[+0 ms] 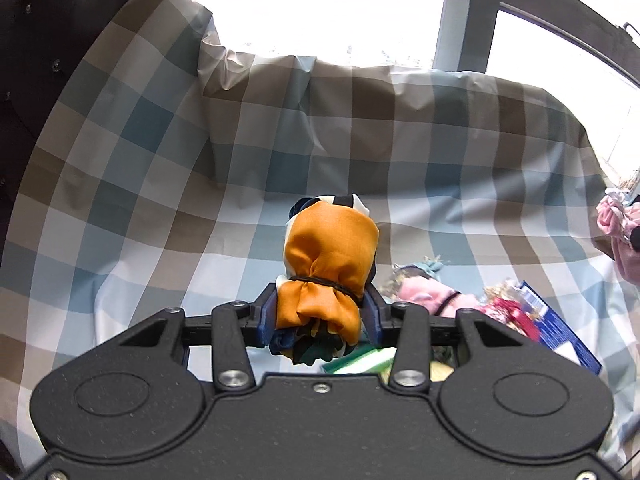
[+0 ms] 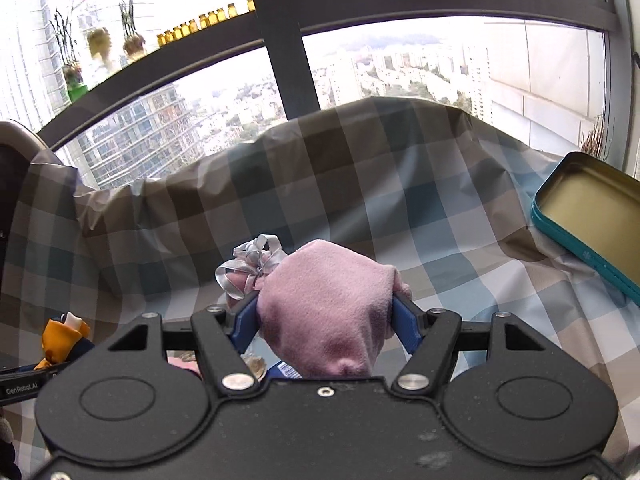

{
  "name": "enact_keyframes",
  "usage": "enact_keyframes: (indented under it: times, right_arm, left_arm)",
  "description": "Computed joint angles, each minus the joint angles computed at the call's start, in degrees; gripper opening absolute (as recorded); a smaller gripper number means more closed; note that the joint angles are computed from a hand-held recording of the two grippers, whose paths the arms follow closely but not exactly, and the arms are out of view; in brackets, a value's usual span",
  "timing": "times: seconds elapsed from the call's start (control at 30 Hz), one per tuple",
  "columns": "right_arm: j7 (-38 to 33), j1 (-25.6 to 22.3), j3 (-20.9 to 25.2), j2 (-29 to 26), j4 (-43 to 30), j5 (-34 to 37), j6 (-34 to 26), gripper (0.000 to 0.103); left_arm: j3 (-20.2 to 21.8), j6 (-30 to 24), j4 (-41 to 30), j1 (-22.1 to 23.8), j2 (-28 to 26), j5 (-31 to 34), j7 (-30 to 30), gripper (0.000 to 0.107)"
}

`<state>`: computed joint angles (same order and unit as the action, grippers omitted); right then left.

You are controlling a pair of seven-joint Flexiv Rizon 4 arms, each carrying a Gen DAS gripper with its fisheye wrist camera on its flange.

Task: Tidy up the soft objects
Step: 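Close the left tool on the orange plush while the right tool grasps the pink pouch, then carry the orange plush into the basket and open the left tool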

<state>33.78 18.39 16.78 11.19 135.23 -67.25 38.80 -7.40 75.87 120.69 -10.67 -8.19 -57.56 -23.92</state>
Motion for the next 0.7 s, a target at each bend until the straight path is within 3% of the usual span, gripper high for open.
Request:
enact_keyframes:
  times: [0.3,0.47,0.7]
  right_arm:
    - [4.0,9.5,11.5,5.3,0.8,4.8,-14.2,0.068]
    - [7.8,16.2,16.8,4.2,-0.5,7.5,-24.1,0.068]
    - [15.9,25.3,21.9,-1.0,-3.6,11.0,-35.5,0.068]
  left_arm:
    - [6.3,-4.8,14.1,-5.0,16.4,-7.4,8.6,0.043]
    - [8.8,-2.6,21.3,-8.7,24.0,-8.8,11.0,0.043]
    - [12.0,-3.6,29.6,-10.0,32.6,-0.8,5.1,0.043]
